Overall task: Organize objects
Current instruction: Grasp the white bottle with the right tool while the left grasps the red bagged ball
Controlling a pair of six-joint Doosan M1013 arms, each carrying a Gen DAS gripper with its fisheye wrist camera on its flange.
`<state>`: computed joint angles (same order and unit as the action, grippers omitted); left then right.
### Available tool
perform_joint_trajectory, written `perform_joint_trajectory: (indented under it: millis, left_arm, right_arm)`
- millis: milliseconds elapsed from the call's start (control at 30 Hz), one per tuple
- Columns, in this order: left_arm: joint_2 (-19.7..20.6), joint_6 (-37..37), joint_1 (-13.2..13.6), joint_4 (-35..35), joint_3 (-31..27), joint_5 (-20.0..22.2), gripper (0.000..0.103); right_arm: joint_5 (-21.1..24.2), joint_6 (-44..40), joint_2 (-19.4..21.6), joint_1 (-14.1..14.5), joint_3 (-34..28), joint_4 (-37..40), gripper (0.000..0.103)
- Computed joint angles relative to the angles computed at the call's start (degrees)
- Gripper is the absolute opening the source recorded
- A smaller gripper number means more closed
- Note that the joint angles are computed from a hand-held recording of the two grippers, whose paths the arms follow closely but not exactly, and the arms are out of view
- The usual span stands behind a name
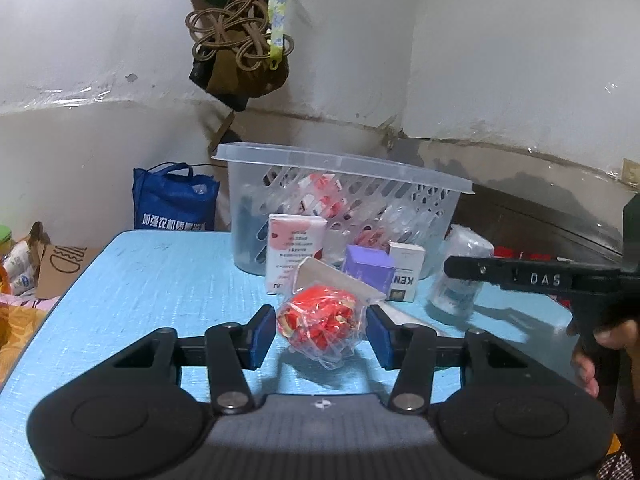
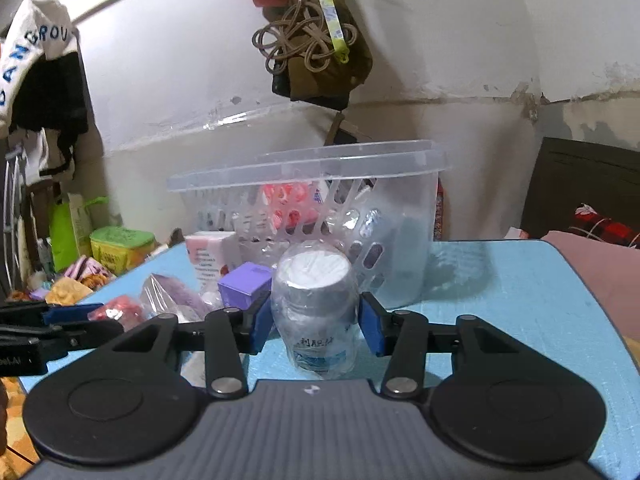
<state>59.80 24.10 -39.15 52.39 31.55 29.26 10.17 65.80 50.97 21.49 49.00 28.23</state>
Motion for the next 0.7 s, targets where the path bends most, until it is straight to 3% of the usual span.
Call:
perform_joint_trajectory:
  millis: [300, 467, 700]
  left_arm:
    - [-2.2, -10.4, -0.2, 8.3, 5.3, -2.8, 0.052]
    - [-3.2, -13.4, -0.3, 10.7, 7.4, -2.8, 0.051]
    - [-3.8, -16.1, -0.4, 13.3, 8.5, -3.2, 0.051]
  right_arm:
    - [-1.3, -3.8, -0.1, 0.0, 0.7, 3.3, 0.05]
    - [-2.2, -0.3, -0.2, 0.3, 0.9, -1.5, 0.05]
    - [-3.0, -0.3, -0.4, 0.3, 1.4, -1.2, 0.05]
